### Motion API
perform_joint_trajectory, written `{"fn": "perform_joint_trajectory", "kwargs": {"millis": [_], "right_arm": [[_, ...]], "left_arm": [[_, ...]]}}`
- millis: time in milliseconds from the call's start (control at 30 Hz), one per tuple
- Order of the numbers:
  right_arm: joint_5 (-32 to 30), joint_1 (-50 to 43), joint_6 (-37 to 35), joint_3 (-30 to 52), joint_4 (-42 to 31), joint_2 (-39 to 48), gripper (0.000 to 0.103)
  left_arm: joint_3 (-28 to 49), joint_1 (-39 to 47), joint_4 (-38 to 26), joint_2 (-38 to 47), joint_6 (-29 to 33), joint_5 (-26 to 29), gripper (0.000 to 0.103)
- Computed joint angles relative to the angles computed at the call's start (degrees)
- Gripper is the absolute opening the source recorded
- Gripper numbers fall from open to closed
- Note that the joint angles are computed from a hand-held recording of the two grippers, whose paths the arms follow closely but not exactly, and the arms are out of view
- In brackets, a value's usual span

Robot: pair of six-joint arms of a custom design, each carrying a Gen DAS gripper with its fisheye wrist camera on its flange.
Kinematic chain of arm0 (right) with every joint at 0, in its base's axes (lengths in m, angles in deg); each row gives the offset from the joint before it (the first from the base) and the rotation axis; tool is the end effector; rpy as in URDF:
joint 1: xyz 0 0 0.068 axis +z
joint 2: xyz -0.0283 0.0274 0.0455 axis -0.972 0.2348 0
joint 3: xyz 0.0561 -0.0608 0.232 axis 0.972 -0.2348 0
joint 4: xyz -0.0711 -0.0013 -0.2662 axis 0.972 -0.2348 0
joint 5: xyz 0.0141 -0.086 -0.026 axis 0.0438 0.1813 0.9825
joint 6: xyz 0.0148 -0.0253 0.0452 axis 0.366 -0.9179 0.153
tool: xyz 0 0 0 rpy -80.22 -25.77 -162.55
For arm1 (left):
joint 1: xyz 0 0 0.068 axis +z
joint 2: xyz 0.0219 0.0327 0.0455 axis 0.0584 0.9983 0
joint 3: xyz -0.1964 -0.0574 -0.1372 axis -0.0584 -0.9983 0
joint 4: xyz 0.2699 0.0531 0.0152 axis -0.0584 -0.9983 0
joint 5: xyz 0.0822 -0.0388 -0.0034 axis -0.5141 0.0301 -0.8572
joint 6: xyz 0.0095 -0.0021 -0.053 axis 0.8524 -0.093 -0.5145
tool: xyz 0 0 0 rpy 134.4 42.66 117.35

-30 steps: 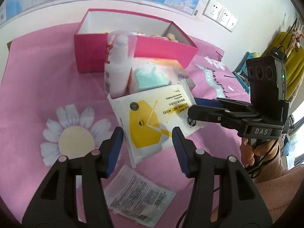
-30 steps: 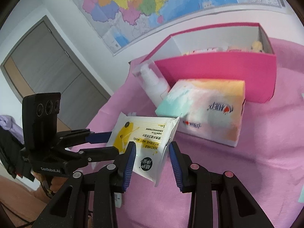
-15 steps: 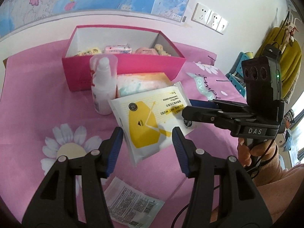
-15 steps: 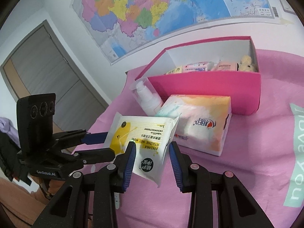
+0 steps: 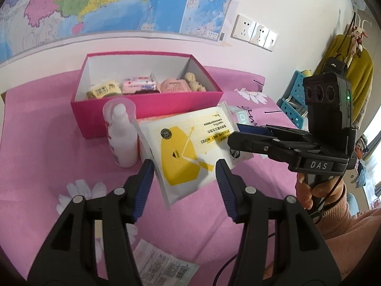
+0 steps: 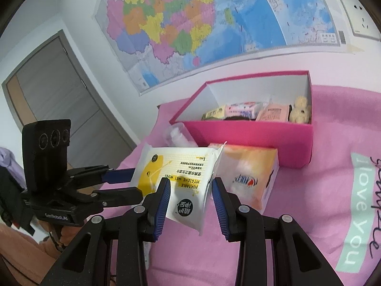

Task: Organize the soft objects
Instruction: 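Lift the yellow packet with the right gripper toward the pink box, then lower the yellow packet into the pink box and open the right gripper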

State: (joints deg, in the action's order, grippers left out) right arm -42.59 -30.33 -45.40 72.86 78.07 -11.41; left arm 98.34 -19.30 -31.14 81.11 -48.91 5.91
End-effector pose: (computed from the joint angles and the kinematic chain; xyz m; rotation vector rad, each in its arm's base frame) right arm 0.1965 0.2110 0.2354 -0.4925 2.1312 0.8751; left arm 0.1658 -0.0748 0.2990 0.3425 2.3641 -0.4435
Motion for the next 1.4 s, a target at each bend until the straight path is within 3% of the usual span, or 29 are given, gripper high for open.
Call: {"fn": "perform_joint_trajectory", "kwargs": {"millis": [567, 967, 1400], "right_arm": [[-0.8, -2.9, -1.8, 2.9, -1.0, -0.2, 0.037], [-2.3, -5.0, -3.3, 7.9, -0.4, 4.3, 0.037], [-3.9, -6.7, -3.8, 11.7, 0.3, 8.5, 0.037]], "left_arm": [[3.9, -0.4, 2.7, 5.1, 0.7, -1.5, 0.055], [8.1, 3.6, 4.2, 10.6, 2.3, 1.1, 0.055], [11.3, 4.9, 5.0, 14.0, 3.3, 0.3, 0.055]]}}
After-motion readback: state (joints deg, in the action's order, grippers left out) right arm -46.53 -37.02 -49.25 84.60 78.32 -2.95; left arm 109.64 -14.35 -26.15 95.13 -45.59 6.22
